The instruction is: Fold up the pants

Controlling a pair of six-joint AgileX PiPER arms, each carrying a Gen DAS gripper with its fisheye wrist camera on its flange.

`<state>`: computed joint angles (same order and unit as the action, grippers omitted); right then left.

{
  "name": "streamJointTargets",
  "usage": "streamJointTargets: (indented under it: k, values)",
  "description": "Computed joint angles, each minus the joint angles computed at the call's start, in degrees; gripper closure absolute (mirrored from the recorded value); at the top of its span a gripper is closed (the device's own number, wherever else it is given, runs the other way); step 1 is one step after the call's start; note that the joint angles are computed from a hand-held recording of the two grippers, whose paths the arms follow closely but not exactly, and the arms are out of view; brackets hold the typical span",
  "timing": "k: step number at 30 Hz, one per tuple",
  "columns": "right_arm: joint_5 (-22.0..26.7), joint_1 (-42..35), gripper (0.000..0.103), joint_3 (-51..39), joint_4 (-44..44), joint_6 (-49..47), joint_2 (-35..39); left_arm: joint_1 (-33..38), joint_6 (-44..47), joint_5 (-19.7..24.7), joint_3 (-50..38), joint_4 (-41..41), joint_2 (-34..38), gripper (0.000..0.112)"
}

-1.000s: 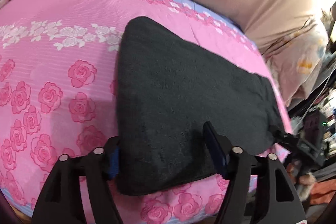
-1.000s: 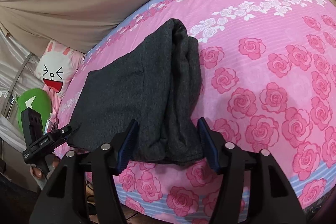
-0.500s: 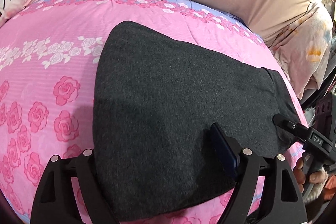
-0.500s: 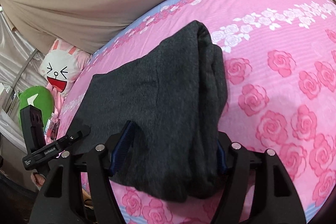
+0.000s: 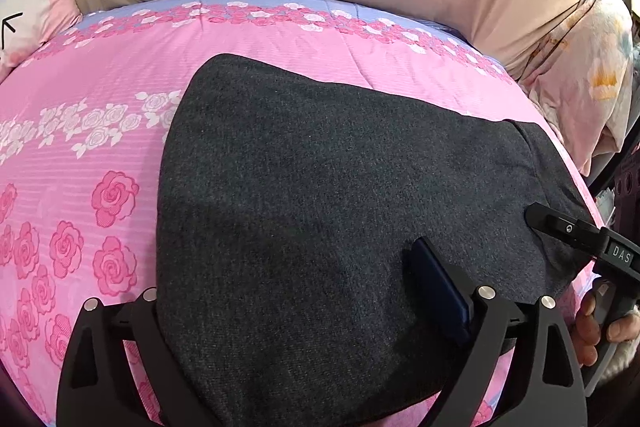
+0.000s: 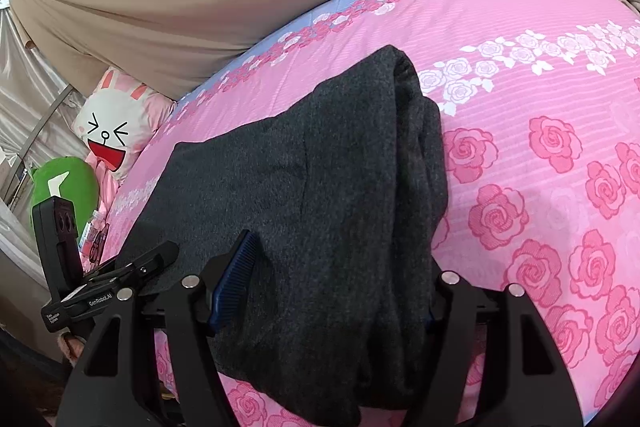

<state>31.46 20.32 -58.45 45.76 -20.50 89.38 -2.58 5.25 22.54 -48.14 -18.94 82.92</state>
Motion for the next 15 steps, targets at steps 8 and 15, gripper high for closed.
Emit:
streamJointTargets:
  k: [8,15]
  values:
    - [0.95,0.11,0.037,-1.98,-0.14,0.69,1.62,-1.33,-5.14,-0.06,-1.12,5.51,1.09,0.021]
    - [2.10,-0.89,0.037,-2.87,2.77,-2.00,3.00,-1.27,-4.90,0.03,-1.55,5.24,1.53,0.020]
